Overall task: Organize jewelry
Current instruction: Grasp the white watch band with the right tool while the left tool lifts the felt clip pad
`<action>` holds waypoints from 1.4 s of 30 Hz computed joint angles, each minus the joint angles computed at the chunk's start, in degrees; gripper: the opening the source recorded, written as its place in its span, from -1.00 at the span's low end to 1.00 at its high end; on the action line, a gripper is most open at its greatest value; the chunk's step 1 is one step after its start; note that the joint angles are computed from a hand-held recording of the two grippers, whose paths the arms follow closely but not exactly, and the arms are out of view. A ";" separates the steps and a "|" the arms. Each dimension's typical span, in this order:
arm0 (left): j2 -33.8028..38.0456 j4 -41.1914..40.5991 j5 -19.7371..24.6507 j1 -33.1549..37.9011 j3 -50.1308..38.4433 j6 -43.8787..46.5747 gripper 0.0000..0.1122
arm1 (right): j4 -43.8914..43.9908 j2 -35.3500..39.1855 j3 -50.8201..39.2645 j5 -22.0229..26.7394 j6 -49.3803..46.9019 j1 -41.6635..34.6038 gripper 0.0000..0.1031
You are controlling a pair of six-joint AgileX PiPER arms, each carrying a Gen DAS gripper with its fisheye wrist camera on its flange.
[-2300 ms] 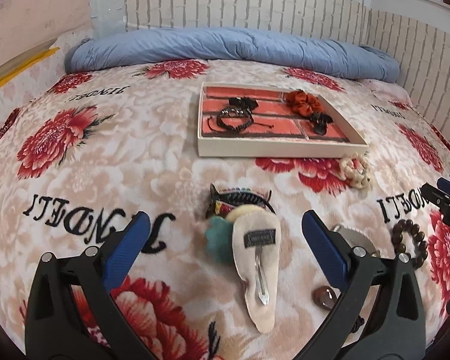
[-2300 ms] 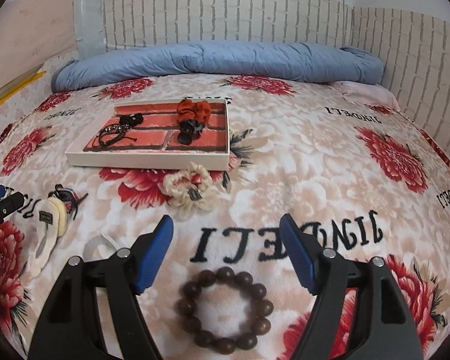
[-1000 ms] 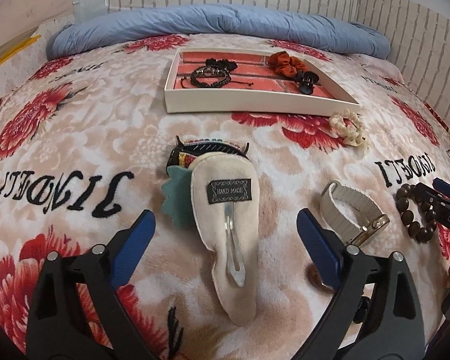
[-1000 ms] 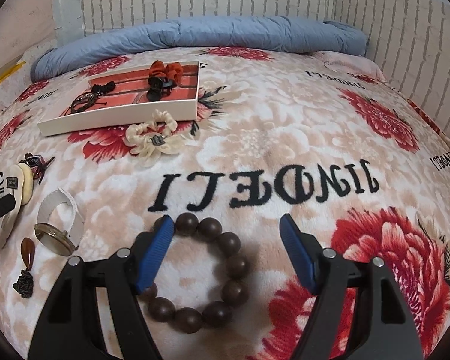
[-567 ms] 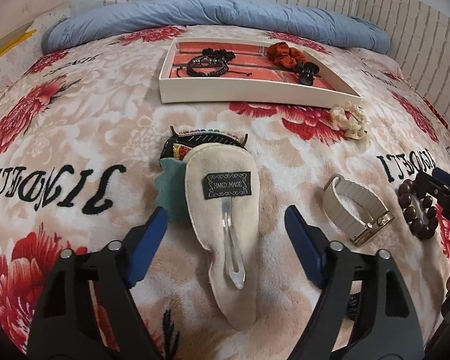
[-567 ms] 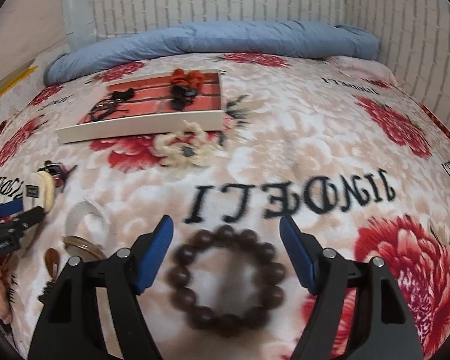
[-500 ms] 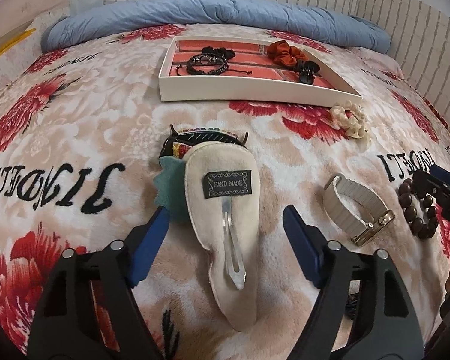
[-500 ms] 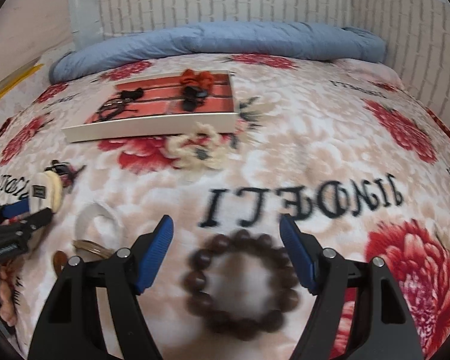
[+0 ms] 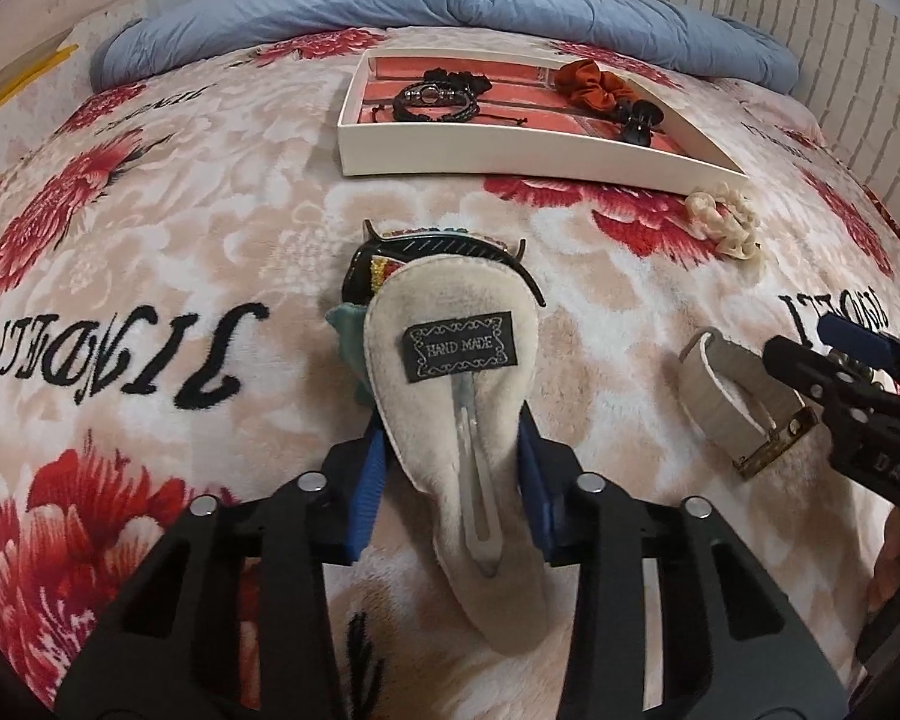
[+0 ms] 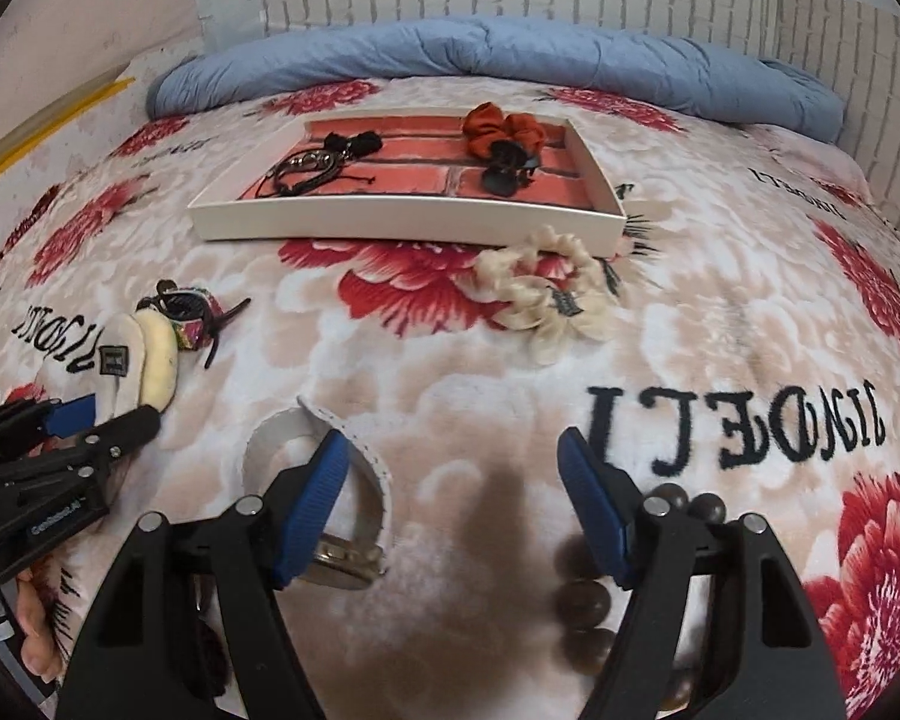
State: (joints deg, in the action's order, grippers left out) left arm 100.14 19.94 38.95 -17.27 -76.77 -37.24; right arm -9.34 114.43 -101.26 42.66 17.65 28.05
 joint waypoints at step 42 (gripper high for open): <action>-2.20 -7.84 -0.45 7.15 -7.77 11.81 -0.38 | 7.59 6.56 -13.86 5.70 -5.57 -1.80 -0.86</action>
State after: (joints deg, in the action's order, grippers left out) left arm 97.94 12.10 38.50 -10.12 -84.54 -25.43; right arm -1.74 120.99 -115.12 48.36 12.07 26.25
